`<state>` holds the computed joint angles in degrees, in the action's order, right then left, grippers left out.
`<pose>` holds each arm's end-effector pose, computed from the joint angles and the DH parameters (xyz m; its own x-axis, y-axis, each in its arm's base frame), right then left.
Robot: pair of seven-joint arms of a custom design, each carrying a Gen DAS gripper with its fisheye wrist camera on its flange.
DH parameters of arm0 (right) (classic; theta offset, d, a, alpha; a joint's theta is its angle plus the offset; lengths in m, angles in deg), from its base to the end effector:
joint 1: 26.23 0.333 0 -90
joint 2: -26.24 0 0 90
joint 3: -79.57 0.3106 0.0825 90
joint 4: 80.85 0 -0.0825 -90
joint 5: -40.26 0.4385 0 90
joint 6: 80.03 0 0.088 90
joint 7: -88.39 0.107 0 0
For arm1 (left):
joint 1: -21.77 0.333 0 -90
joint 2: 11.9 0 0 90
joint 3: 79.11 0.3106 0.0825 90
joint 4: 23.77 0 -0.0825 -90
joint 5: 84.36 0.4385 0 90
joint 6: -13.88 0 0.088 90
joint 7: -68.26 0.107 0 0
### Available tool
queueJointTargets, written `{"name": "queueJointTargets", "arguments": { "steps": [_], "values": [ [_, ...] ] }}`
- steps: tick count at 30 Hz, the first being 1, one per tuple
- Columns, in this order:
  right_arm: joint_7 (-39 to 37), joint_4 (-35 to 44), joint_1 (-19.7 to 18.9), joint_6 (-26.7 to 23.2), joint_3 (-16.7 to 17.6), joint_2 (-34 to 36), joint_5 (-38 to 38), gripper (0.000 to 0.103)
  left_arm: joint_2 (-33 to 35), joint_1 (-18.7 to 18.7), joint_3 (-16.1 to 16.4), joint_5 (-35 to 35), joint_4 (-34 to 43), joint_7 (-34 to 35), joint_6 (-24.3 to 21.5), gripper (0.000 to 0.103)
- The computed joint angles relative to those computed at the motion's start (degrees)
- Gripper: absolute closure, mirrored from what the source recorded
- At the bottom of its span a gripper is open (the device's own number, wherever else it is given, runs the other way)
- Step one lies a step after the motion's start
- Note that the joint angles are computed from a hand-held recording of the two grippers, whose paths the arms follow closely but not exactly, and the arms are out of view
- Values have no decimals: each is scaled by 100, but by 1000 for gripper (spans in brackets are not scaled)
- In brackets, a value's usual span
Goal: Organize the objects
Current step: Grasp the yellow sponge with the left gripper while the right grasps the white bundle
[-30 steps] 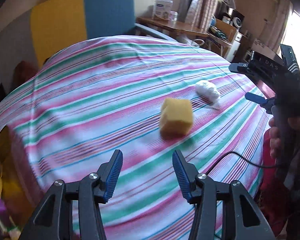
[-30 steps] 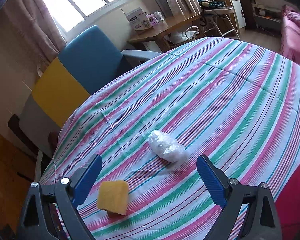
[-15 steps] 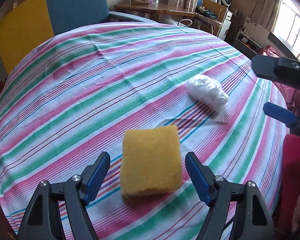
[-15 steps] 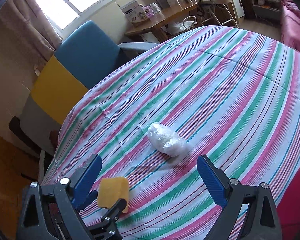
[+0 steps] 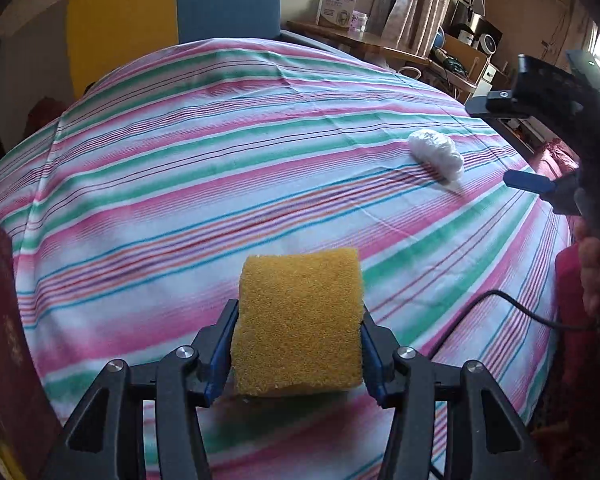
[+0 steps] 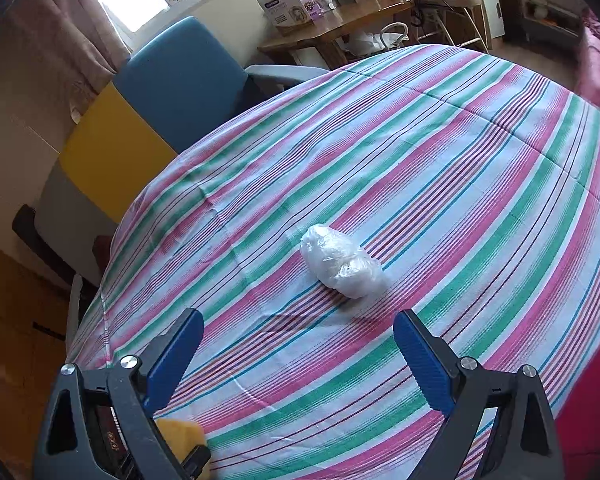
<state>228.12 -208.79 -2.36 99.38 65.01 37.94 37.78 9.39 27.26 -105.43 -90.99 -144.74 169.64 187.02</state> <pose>0.6175 0.1075 0.3175 -0.4367 -0.7859 -0.4379 -0.6301 0.6146 -0.4747 0.6188 -0.2175 0.2719 -0.3994 -0.9080 0.1269 -0.7903 0.2709 -0.5495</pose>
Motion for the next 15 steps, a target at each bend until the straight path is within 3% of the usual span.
{"name": "queueJointTargets", "arguments": {
  "steps": [4, 6, 7, 11, 15],
  "values": [
    [-481, 161, -322, -261, 443, 82, 149, 6, -30, 743, -748, -146, -479, 450, 650, 49],
    [-461, 278, -210, -534, 384, 130, -40, 6, 62, 1063, -1036, -76, -498, 458, 709, 49],
    [-424, 314, -137, -601, 328, 139, -241, 6, 90, 1124, -1087, -8, -506, 428, 744, 49],
    [-10, 484, 178, -888, -5, 107, -1346, 6, 109, 765, -718, 395, -469, 119, 855, 49],
    [-90, 938, -166, -1519, 238, 261, -1559, 6, 343, 1488, -1372, 580, -448, 88, 853, 48]
  ]
}}
